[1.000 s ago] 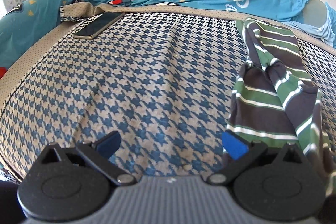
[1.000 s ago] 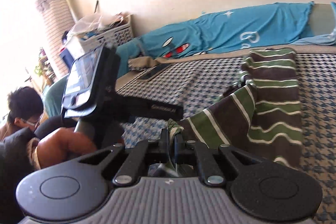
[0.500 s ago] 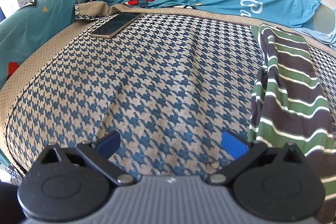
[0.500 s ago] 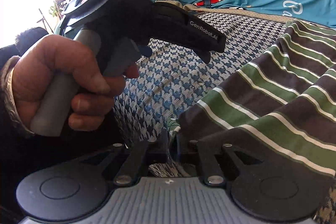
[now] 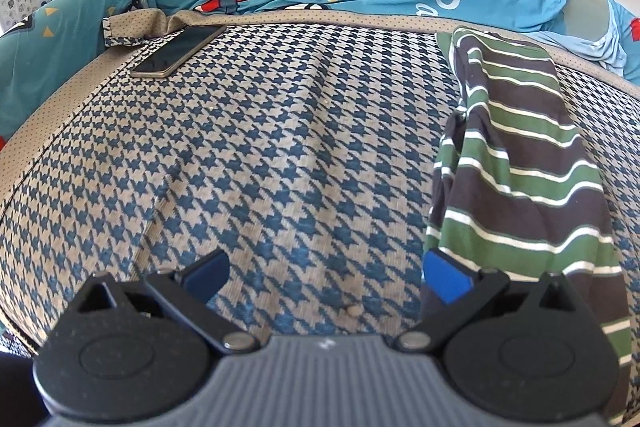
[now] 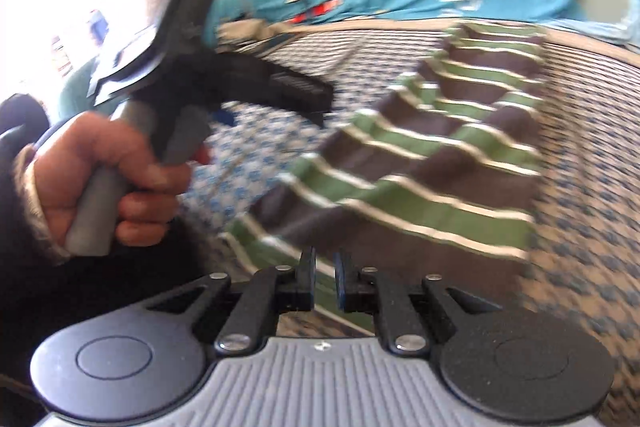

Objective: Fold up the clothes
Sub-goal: 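Grasp the folded shirt end with the right gripper and pull it straight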

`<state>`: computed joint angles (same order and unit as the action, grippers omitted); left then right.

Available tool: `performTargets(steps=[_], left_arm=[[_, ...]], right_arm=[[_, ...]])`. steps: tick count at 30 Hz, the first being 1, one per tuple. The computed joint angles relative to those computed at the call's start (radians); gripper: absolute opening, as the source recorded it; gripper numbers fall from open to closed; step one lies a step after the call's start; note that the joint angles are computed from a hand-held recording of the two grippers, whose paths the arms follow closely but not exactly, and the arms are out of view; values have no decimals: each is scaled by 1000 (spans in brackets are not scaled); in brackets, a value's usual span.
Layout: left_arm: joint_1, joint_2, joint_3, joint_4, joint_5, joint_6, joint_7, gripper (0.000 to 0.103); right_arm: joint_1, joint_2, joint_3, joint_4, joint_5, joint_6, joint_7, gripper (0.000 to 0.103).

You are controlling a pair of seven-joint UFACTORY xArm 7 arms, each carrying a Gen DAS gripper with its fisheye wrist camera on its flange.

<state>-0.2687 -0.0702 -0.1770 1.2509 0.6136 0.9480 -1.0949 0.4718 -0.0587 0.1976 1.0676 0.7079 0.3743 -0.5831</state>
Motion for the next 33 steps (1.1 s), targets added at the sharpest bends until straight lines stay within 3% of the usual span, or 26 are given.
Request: performTargets(steps=[4,8,12,16,25,29,33], left_arm=[[-7,18,-2,15,-1,0,10,103],[-19,36,0,31,1,2,20,103],[-31,46,3,39,6,5,27,103],[-35,45,7,36,2,9,31,103],[-34,48,9,39,-7,11,30,103],[-37,55,12,45,-7,19,32,103],[-37,57,15,46,-13,21,27,103]], right_arm=[[-40,-65,3,-73,-202,-64,252,12],[-47,-108,-19,-101,-292,-25,342,12],[-77,-116,1,-115,-448,-46,476,12],[-104,-112,20,-116,-597,-43,613,27],[-81,-64,-4,-87,-608,-24,656,27],[-98,-58,7,-85,-688,-21,741,7],[-106,-80,0,-93,-690,22,786,1]])
